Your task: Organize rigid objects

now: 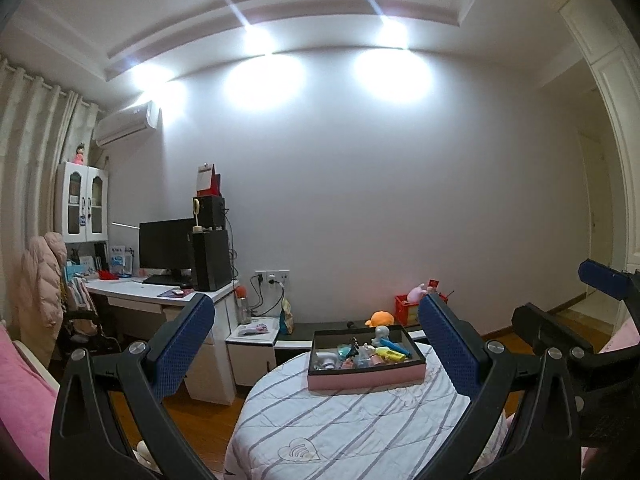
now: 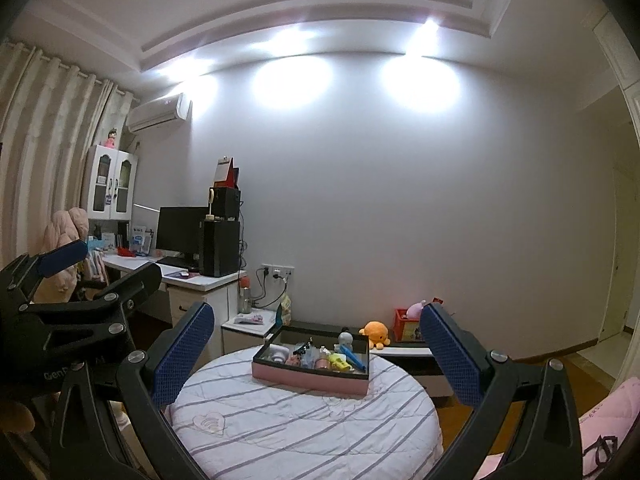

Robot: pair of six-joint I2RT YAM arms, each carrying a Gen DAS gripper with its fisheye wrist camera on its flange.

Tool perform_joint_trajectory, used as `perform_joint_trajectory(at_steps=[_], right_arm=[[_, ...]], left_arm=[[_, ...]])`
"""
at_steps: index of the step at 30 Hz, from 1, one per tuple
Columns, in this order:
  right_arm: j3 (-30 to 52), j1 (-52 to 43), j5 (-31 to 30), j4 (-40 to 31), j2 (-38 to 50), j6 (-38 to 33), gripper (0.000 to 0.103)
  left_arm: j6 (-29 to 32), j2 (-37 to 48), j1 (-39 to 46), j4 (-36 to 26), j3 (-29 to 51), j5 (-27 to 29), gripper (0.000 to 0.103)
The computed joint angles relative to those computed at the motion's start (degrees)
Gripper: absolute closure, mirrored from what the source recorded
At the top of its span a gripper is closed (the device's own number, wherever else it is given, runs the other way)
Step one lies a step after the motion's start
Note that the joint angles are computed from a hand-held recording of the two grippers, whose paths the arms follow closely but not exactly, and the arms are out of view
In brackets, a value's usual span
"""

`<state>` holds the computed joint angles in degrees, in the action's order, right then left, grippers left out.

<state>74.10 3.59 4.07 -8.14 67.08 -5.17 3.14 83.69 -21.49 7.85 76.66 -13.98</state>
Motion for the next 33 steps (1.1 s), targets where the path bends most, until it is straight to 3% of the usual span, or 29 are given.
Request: perform_joint_trajectory(at_steps=[33], right_arm=[[-0.15, 1.47, 2.62, 0.92, 0.41, -0.37, 0.000]], left_arm=[[-0.51, -1.42, 0.60, -0.57, -1.51, -0.16, 0.000]])
